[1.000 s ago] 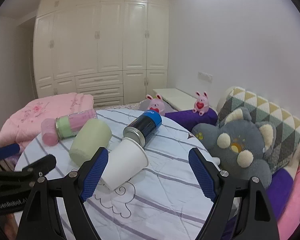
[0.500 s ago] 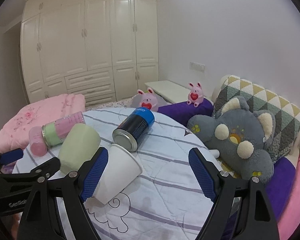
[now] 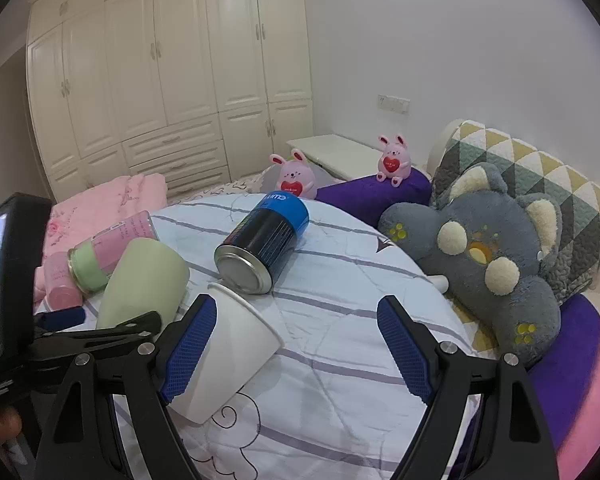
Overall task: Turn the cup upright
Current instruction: 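Move the left tool toward the pale green mug lying on its side, then close the left tool on the green mug's base while the right tool approaches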
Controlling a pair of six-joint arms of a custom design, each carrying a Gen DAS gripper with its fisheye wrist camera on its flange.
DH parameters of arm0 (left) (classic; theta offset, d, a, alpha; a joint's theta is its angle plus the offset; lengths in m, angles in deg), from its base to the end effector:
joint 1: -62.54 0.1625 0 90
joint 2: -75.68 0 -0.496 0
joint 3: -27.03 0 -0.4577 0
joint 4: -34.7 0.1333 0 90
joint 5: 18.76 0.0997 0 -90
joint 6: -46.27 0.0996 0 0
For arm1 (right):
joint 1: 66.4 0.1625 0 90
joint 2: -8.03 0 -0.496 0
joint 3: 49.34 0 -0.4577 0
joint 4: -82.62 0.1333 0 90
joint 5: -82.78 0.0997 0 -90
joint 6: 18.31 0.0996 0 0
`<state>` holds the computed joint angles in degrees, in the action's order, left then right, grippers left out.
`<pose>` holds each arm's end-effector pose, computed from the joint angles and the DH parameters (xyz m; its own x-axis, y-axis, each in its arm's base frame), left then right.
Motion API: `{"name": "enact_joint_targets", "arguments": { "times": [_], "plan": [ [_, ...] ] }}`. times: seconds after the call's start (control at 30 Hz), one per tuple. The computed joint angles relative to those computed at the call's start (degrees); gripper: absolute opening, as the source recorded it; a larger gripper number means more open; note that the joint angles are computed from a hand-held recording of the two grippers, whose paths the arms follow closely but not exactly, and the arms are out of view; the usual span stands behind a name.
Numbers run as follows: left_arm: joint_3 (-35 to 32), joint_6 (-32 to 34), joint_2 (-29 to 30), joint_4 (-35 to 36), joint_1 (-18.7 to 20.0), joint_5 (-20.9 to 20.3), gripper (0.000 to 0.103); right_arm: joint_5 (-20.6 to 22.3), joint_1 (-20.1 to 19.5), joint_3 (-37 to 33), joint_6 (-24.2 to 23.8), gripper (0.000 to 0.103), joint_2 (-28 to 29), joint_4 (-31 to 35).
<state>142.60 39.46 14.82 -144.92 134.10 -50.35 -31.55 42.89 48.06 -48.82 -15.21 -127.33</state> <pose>0.0116 -0.6549 0.2364 -0.6773 -0.3869 -0.6257 0.1804 0.7373 -0.6511 0.3234 -0.6446 -0.0739 -0.7081 -0.3533 0.6114 -0.6846 0.5557 -0.4717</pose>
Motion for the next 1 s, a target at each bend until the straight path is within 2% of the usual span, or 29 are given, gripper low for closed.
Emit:
{"name": "enact_joint_targets", "arguments": {
  "times": [0.1, 0.53, 1.0],
  "plan": [
    [-0.3, -0.6, -0.7, 1.0, 1.0, -4.5, 0.077, 0.2, 0.1, -0.2, 0.0, 0.084, 0.2, 0.6],
    [4.4, -2.5, -4.6, 2.0, -0.3, -3.8, 0.076, -0.1, 0.6, 0.2, -0.2, 0.084, 0.3, 0.7],
    [14.6, -5.2, -9.6, 0.8, -4.1, -1.2, 0.076, 1.8, 2.4, 1.6, -3.7, 0.084, 1.2, -1.2]
  ]
}}
